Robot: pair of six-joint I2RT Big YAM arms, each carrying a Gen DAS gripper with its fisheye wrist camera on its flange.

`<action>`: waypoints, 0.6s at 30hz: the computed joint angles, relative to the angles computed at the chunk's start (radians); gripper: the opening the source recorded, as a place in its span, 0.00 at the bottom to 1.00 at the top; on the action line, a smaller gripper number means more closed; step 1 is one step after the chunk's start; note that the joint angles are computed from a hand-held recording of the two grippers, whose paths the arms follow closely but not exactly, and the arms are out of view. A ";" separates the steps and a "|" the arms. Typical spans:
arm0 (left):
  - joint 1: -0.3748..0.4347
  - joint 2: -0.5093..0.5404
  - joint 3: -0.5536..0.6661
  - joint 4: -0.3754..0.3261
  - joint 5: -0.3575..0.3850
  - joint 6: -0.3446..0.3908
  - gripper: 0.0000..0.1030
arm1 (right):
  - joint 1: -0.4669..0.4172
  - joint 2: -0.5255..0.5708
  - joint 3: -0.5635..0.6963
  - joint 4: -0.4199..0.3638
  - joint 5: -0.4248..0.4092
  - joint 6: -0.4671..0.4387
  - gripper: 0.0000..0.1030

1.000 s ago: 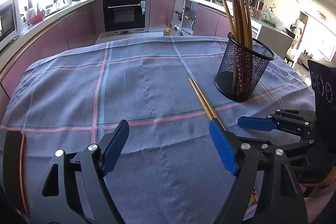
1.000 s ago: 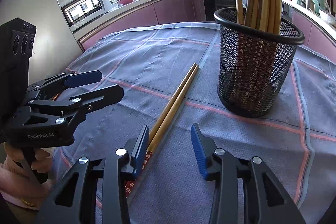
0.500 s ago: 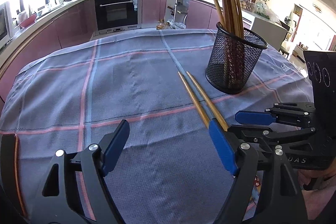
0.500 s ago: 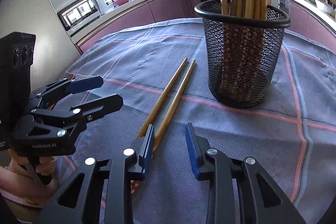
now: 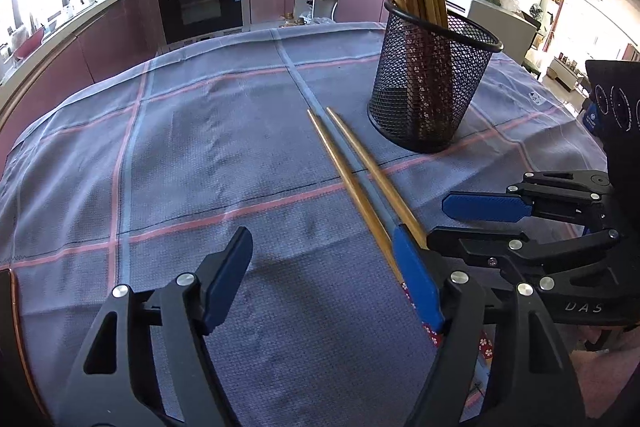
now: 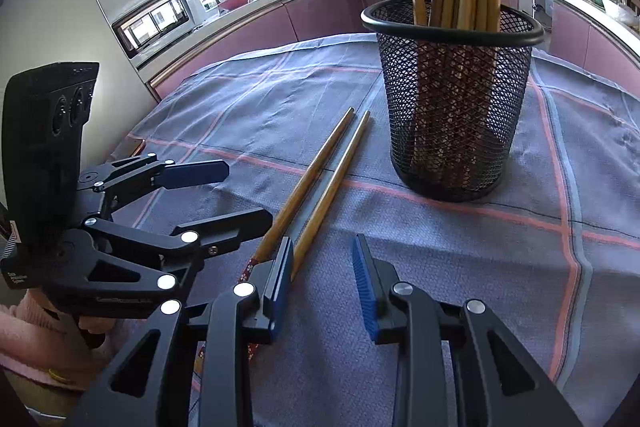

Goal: Organize utensils
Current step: 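Move both open tools down over the last two chopsticks on the cloth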

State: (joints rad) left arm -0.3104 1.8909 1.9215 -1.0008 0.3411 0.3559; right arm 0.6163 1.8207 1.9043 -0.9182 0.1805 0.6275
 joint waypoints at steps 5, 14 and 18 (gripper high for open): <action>-0.010 0.006 0.005 -0.008 -0.012 0.013 0.65 | 0.000 -0.002 -0.004 0.004 -0.001 0.000 0.27; -0.008 -0.006 -0.008 -0.016 -0.042 -0.001 0.54 | -0.001 -0.001 0.002 -0.001 0.001 0.004 0.28; 0.002 -0.010 -0.010 -0.017 -0.030 -0.016 0.52 | -0.005 0.017 0.032 -0.014 0.002 0.002 0.28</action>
